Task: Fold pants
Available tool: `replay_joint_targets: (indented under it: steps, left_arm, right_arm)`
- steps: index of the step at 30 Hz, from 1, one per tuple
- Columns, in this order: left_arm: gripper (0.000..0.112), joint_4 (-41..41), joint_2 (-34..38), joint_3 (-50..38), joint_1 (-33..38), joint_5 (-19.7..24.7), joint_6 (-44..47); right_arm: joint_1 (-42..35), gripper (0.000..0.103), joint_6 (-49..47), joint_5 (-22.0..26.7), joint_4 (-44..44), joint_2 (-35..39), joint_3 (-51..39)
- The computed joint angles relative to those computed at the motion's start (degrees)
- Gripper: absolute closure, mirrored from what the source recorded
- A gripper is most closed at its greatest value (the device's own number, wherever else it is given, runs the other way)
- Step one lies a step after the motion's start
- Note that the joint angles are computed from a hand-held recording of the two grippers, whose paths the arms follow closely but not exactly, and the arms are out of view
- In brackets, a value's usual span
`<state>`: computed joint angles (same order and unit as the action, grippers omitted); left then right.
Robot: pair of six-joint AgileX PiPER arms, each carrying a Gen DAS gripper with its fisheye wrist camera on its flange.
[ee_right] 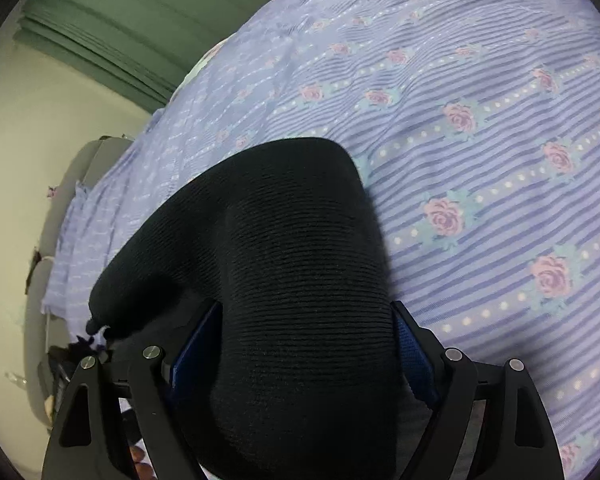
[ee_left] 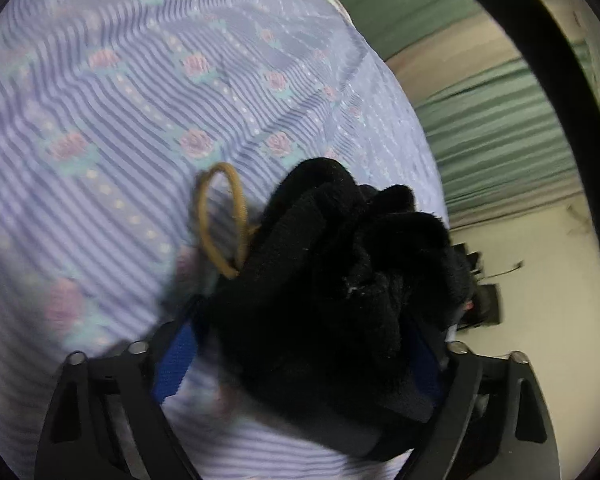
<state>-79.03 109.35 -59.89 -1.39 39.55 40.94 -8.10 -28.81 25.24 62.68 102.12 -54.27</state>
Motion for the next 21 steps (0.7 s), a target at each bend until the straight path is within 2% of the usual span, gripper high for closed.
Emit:
replay_joint_targets:
  steps: [2,5,8,11,15,18,21]
  left_arm:
    - [0.038,-1.32,0.36,-0.24,-0.33,0.14,-0.36]
    - [0.051,2.32,-0.99,-1.07,-0.87,-0.18,-2.79]
    - [0.057,8.02,-4.12,-0.75,-1.73,-1.68,-4.61]
    - [0.059,11.17,-7.74,0.31,-1.95,-1.97,-5.39]
    - [0.059,13.10,-16.30,4.49,-1.43,-0.58,-5.11]
    - [0.059,17.52,-24.68,6.91,-0.71,1.59,-8.34]
    - [0.059,25.05,-34.39,7.91,-0.44,5.05,-16.13]
  right_arm:
    - [0.79,0.029,0.99,-0.88,-0.79,-0.18,-0.03]
    - [1.58,0.041,4.54,-0.74,-4.38,-1.25,-0.42]
    - [3.59,0.052,10.87,-1.20,-13.24,-4.18,-0.92]
    - [5.30,0.054,16.89,-1.60,-19.88,-8.61,0.04]
    - [7.86,0.054,27.43,-1.49,-29.85,-17.68,3.01]
    - [10.00,0.054,37.17,1.33,-38.22,-25.75,4.50]
    - [12.46,0.054,47.05,7.29,-46.03,-34.76,4.71]
